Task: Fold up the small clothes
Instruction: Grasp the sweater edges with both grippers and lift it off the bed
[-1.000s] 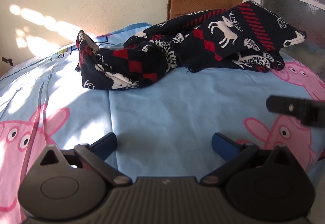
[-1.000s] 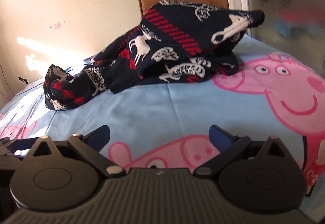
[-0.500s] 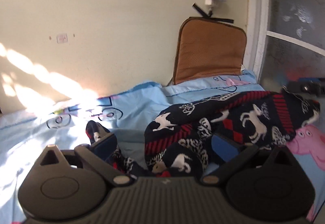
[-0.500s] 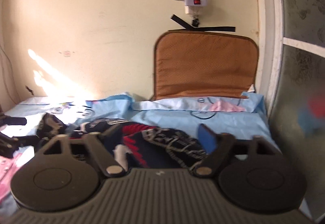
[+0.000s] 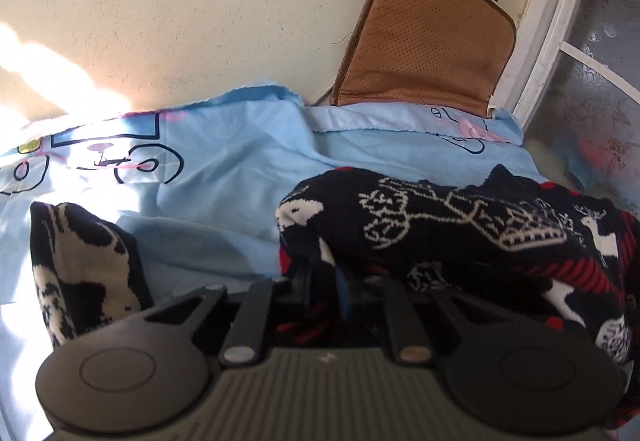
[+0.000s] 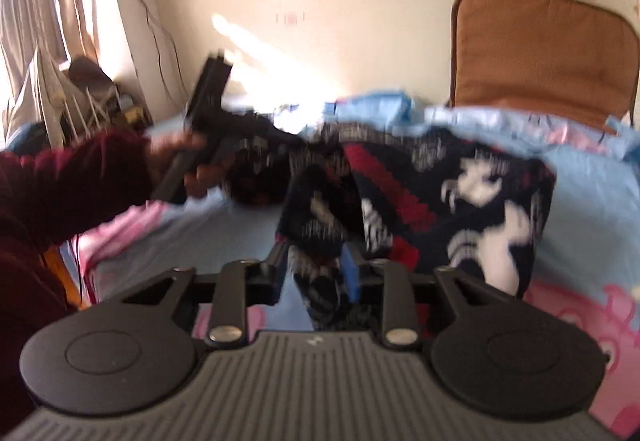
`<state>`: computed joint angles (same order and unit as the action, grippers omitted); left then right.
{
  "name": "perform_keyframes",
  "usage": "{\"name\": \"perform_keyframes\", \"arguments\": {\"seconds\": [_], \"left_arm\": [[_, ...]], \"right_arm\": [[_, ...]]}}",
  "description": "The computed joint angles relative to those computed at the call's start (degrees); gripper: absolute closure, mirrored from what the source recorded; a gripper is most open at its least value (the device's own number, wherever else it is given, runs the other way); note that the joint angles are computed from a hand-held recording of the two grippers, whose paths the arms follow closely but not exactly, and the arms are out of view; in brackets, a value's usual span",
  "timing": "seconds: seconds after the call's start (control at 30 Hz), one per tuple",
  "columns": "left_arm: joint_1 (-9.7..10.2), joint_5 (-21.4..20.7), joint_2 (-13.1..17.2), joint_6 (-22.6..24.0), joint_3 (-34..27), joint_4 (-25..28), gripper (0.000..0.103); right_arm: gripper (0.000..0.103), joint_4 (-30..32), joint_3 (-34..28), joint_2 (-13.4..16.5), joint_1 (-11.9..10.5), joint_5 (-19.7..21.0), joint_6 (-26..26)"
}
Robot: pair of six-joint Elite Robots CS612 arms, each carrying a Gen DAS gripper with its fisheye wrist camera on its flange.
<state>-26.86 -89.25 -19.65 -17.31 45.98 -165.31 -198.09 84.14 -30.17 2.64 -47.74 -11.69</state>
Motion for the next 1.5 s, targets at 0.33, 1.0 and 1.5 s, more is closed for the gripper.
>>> {"name": "perform_keyframes", "arguments": {"seconds": [0.33,1.0,1.5], "left_arm": [[0.33,-0.58,3.5,-3.16,-7.71,5.68,0.081],[-6.0,18.08,-21.93,6.86,34.06,-57.09,0.095],[-9.28,35.38,-27.73,18.18,40.64,-62.34,0.095]], "right_arm": [[0.011,20.34,-28.74,11.07,1.43,-13.29,10.2],[0.093,-35.21,4.51,-7.85,4.08,-23.91,10.07],[0.093,-34.46,2.51,-10.2,6.42,-20.68,5.12]]}}
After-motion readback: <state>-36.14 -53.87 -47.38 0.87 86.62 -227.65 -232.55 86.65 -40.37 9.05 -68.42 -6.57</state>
